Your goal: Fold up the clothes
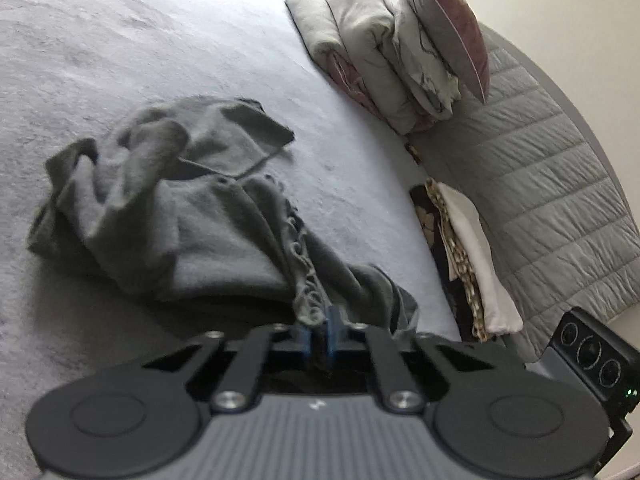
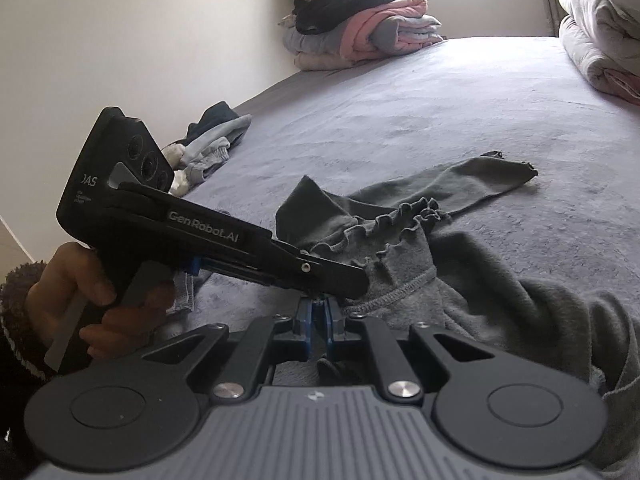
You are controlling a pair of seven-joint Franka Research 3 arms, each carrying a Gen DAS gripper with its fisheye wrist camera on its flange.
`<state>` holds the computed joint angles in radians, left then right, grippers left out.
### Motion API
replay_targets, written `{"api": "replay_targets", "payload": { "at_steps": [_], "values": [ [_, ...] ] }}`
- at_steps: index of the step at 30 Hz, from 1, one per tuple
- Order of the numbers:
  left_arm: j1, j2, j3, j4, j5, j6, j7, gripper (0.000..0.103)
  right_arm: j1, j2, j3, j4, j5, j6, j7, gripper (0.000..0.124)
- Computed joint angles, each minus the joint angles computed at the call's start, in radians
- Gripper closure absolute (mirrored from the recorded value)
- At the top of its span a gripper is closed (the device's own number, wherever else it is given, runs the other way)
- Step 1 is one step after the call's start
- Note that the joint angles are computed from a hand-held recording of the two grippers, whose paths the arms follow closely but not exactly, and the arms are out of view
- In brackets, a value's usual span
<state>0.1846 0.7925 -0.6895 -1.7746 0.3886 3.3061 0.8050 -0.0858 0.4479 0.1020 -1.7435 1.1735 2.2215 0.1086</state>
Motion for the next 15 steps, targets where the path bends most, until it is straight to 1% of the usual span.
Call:
{"api": "replay_targets", "payload": {
  "at_steps": [1,3,6,8,10,12,15],
  "values": [
    [-0.021,-0.022,0.03,-0.008,-0.009,0.004,-0.008,0.098,-0.002,0.007,-0.001,0.012,-0.01,-0.017,0.008,0.113],
    [-0.096,-0.086,0.13,-0.032,-0.028,0.005,-0.023,0.099,-0.009,0.021,-0.004,0.039,-0.024,-0.046,0.031,0.113],
    [-0.183,-0.158,0.249,-0.074,-0.048,0.003,-0.032,0.099,-0.024,0.035,-0.003,0.07,-0.015,-0.061,0.056,0.112],
    [-0.26,-0.2,0.346,-0.099,-0.063,0.003,-0.035,0.099,-0.022,0.042,-0.001,0.081,-0.002,-0.018,0.059,0.112],
    [-0.35,-0.243,0.457,-0.131,-0.083,0.009,-0.036,0.099,-0.014,0.054,0.0,0.097,0.006,0.039,0.068,0.105],
    [-0.428,-0.273,0.554,-0.161,-0.103,0.018,-0.035,0.099,-0.001,0.076,0.004,0.125,-0.005,0.099,0.09,0.102],
    [-0.565,-0.311,0.716,-0.208,-0.153,0.025,-0.032,0.099,0.023,0.118,0.014,0.173,-0.044,0.19,0.124,0.094]
  ]
}}
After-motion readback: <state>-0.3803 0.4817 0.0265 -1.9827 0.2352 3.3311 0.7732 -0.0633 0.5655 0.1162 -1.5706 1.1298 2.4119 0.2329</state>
